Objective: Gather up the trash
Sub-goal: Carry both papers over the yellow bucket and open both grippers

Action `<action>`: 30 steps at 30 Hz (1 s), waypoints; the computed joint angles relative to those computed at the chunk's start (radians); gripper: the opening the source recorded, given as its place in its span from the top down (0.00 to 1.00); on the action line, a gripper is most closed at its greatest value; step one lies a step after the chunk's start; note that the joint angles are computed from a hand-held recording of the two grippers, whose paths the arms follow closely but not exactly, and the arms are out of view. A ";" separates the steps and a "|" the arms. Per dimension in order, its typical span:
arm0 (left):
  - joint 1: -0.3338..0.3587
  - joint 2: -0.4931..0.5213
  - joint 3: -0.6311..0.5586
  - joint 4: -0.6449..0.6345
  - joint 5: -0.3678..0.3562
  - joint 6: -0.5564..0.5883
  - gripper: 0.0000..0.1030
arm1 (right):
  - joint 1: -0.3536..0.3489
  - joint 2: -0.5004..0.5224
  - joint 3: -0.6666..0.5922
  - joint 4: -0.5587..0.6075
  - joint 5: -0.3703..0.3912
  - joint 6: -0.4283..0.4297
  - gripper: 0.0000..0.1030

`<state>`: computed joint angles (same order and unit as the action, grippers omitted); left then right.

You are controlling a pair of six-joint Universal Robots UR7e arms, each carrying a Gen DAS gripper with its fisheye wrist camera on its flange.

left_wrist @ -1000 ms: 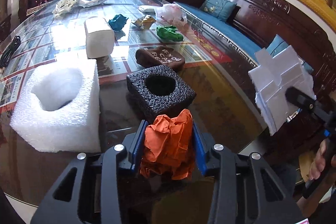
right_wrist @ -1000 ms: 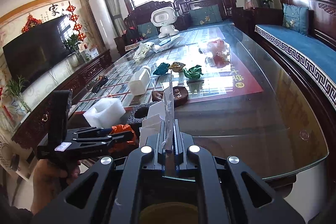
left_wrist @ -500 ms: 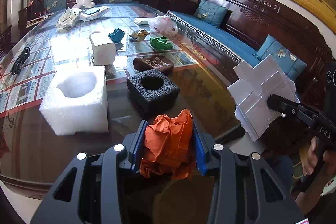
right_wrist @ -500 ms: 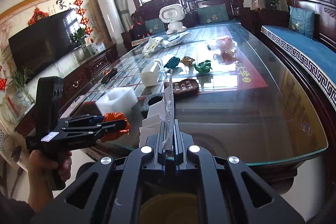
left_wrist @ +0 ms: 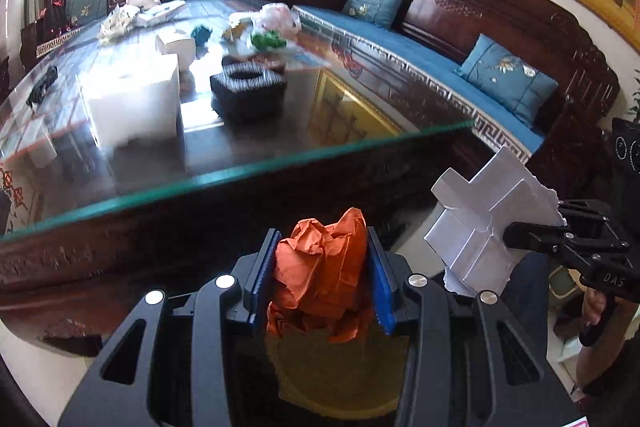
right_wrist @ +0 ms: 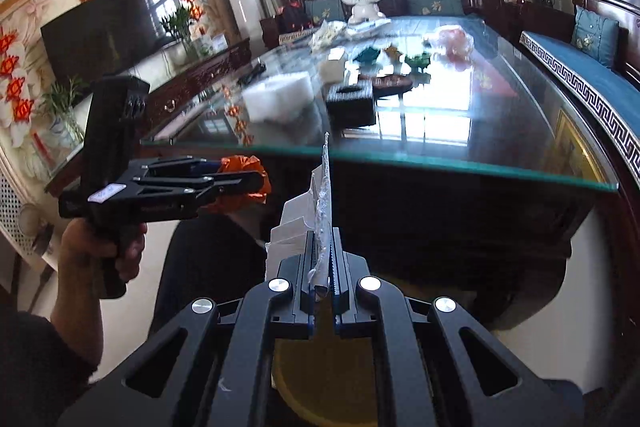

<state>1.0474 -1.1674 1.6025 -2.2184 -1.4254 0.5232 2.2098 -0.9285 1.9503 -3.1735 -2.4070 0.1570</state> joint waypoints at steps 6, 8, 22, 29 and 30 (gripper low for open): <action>0.017 -0.031 0.082 0.029 0.040 0.002 0.58 | -0.007 0.013 0.060 0.040 0.019 0.113 0.94; 0.025 -0.031 0.098 0.053 0.044 -0.001 0.58 | -0.017 0.016 0.080 0.061 0.032 0.156 0.94; 0.058 0.022 0.137 0.132 0.088 -0.008 0.58 | -0.094 0.044 0.125 0.228 0.042 0.327 0.91; 0.054 0.043 0.144 0.143 0.095 -0.012 0.58 | -0.121 0.041 0.152 0.161 0.054 0.332 0.78; 0.053 0.045 0.142 0.147 0.094 -0.012 0.58 | -0.122 0.038 0.157 0.153 0.052 0.331 0.78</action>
